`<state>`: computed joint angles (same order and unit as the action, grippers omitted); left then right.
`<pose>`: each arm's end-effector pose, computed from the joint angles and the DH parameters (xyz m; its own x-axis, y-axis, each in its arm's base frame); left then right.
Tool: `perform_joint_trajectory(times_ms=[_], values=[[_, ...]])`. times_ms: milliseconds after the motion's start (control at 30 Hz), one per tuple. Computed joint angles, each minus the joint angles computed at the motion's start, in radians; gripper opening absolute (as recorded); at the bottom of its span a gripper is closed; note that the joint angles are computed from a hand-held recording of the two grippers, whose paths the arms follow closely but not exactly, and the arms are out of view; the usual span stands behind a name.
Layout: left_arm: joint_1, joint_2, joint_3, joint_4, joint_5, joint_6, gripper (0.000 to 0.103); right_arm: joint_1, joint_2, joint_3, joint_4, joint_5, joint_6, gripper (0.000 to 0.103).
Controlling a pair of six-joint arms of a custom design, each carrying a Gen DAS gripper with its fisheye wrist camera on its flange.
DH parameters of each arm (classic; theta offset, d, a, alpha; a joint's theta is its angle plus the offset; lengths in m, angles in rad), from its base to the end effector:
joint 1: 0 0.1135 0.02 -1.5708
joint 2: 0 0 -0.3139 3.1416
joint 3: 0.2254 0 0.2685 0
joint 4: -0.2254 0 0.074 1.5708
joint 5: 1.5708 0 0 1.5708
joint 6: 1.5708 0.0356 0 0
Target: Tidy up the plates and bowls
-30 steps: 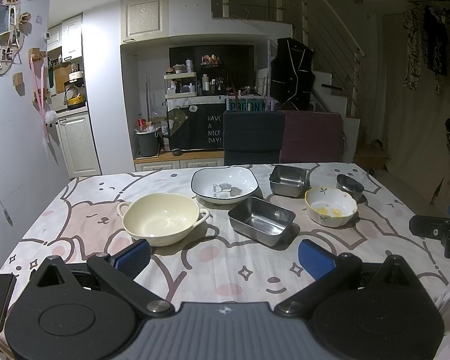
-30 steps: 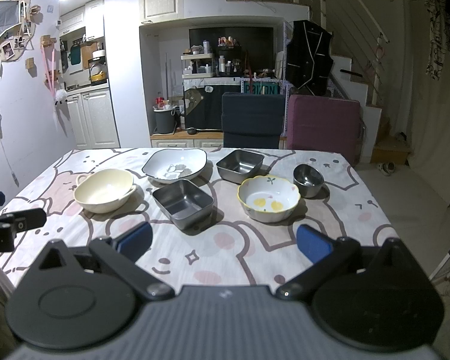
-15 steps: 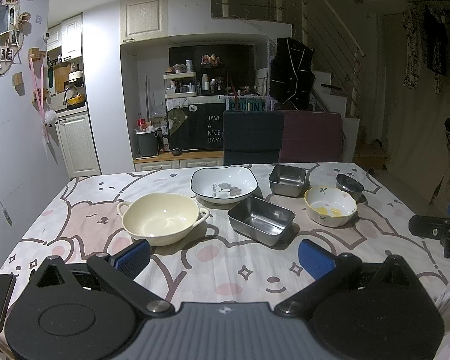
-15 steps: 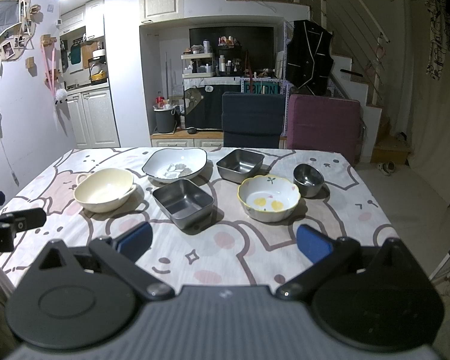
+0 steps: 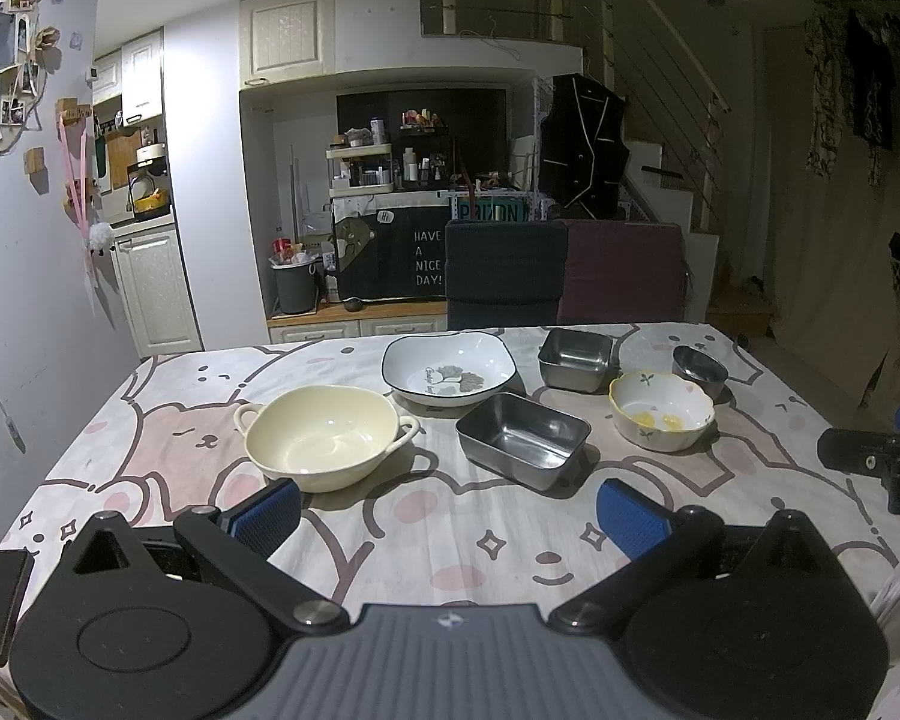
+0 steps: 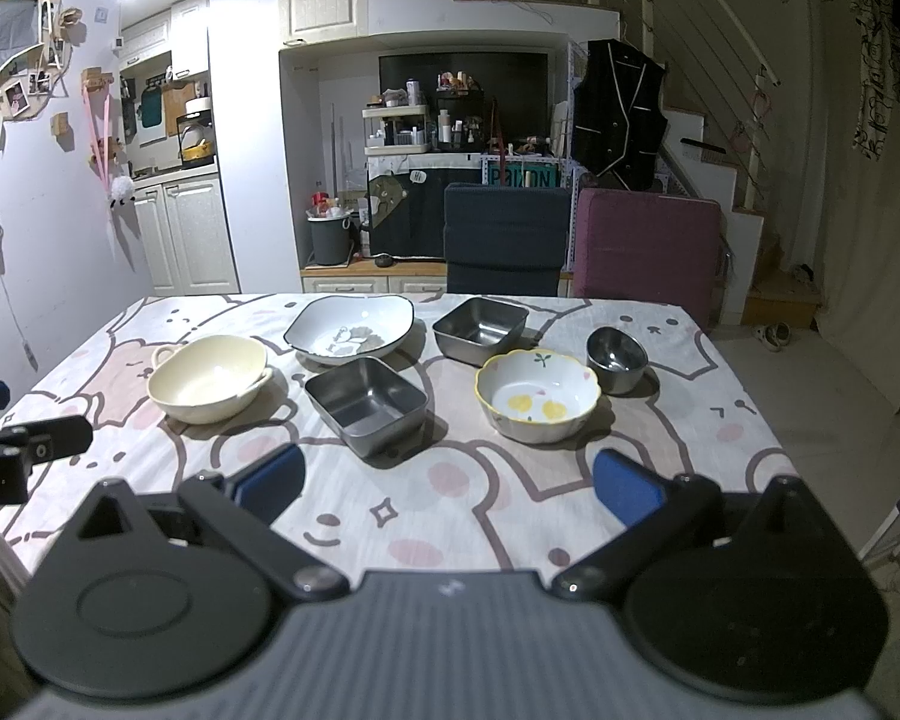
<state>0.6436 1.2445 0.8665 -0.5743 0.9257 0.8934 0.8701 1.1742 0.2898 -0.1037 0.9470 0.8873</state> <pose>0.2091 0.1213 0.2923 -0.4009 0.2850 -0.8707 0.5140 0.8567 0.0438 0.1273 0.1061 0.1595 -0.4629 0.1537 -0.8730 0.3173 0.9483 -0.0013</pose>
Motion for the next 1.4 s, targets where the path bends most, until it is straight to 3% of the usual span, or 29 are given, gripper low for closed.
perform_joint_trajectory(times_ms=[233, 467, 700, 1067, 1400], values=[[0.004, -0.016, -0.017, 0.0, -0.002, 0.005, 0.103, -0.01, -0.015, -0.001, -0.004, -0.008, -0.013, 0.103], [-0.047, -0.012, -0.053, 0.076, -0.059, -0.04, 0.103, -0.01, 0.016, 0.001, 0.016, -0.021, -0.011, 0.103], [-0.123, 0.011, -0.029, 0.082, -0.143, -0.064, 0.103, -0.129, -0.013, 0.001, 0.078, -0.139, -0.134, 0.103], [-0.299, 0.126, 0.053, 0.114, -0.324, -0.182, 0.103, -0.354, 0.081, 0.048, 0.186, -0.369, -0.291, 0.103], [-0.406, 0.25, 0.203, 0.171, -0.384, -0.303, 0.103, -0.529, 0.23, 0.156, 0.28, -0.485, -0.444, 0.103]])
